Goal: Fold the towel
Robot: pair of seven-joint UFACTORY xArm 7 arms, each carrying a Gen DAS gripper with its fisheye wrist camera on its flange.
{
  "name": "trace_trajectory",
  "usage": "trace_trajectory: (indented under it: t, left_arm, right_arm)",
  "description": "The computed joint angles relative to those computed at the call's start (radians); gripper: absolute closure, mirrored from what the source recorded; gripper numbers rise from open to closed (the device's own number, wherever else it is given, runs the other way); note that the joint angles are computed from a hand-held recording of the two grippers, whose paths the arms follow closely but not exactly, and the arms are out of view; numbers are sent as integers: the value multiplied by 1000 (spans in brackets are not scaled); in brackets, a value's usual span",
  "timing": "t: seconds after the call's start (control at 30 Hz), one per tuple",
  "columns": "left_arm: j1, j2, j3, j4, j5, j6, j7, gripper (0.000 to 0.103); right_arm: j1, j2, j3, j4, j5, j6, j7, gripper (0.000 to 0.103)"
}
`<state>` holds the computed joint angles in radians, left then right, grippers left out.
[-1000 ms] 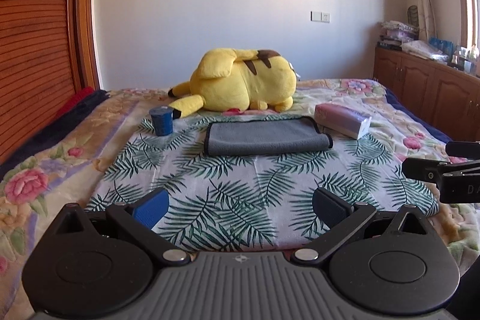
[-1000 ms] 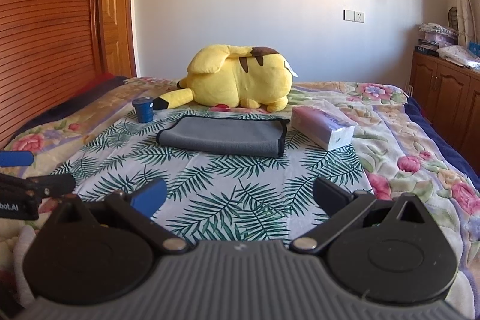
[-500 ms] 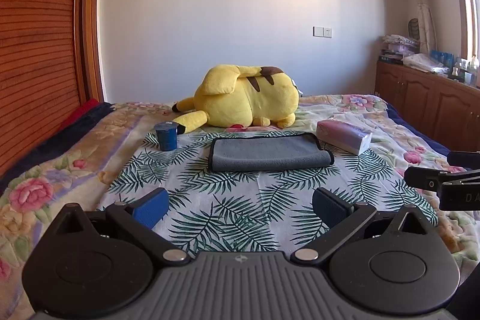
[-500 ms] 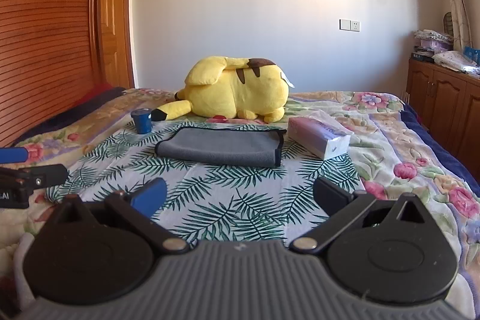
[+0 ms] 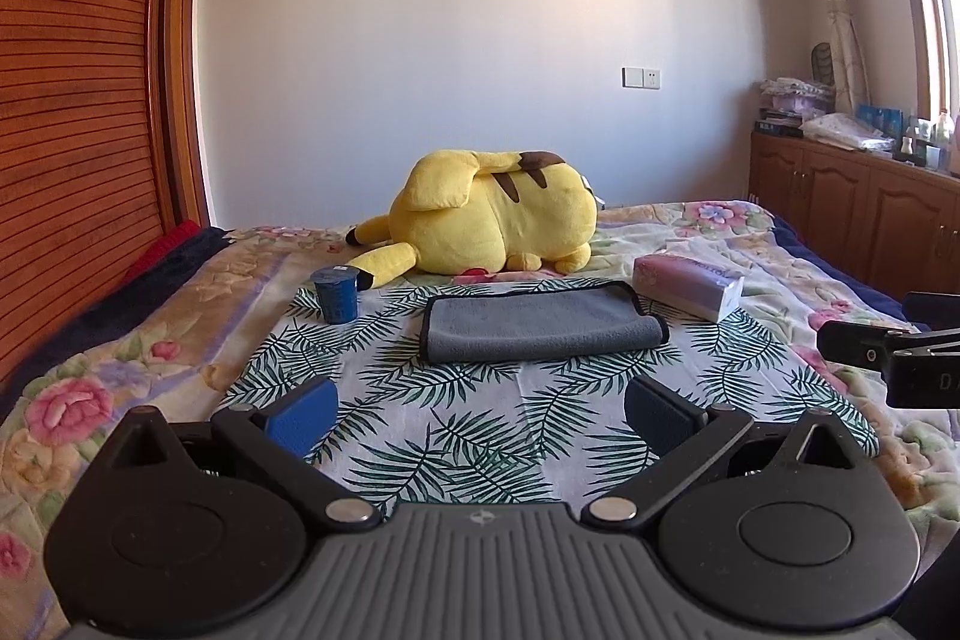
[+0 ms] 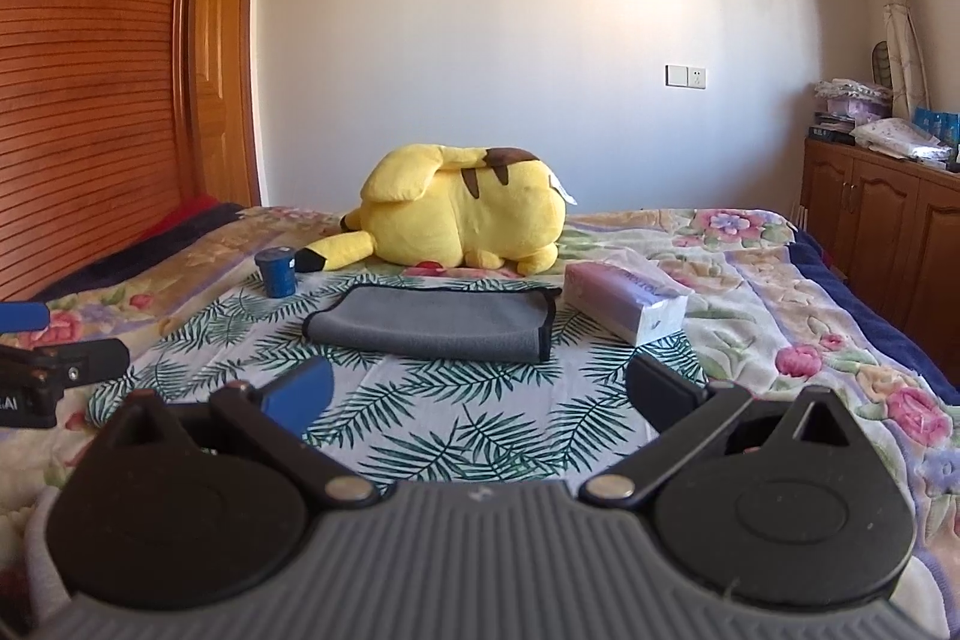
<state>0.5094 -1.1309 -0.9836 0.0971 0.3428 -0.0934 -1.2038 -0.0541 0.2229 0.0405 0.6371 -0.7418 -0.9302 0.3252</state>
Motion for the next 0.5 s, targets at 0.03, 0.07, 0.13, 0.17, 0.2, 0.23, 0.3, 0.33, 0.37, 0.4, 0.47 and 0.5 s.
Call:
trace_trajectory:
  t: [0.03,0.07,0.13,0.17,0.2,0.23,0.3,0.33,0.37,0.4,0.47,0.5]
  left_arm:
    - [0,0,0,0,0,0,0,16]
    - [-1,0,1,0,1,2,0,16]
    - [-5,-1,2,0,1,6,-1,16]
    - [-5,-1,2,0,1,5,-2,16]
    - [-5,-1,2,0,2,5,-2,16]
    - [-6,-2,2,0,2,6,-3,16]
    - [-5,-1,3,0,4,5,-2,16]
    - [-5,-1,3,0,4,5,-3,16]
    - [-5,-1,3,1,5,6,-2,16]
    - [-5,-1,4,0,5,5,-2,16]
    - [-5,-2,4,0,6,6,-1,16]
    - [-6,-2,3,0,5,6,-2,16]
  right_arm:
    - [0,0,0,0,0,-1,0,0]
    - [0,0,0,-1,2,-2,-2,0]
    - [0,0,0,-2,4,-2,-2,0]
    - [0,0,0,-1,4,-3,-1,0]
    - [0,0,0,-1,5,-3,-1,0]
    - [-1,1,0,-1,5,-3,0,0]
    - [-1,1,0,-1,8,-5,0,0]
    - [-2,2,0,0,7,-5,2,0]
    - [-3,2,-1,0,5,-6,3,0]
    - [-3,2,-1,0,4,-6,2,0]
    - [-3,2,-1,0,4,-6,2,0]
    - [-3,2,-1,0,4,-6,2,0]
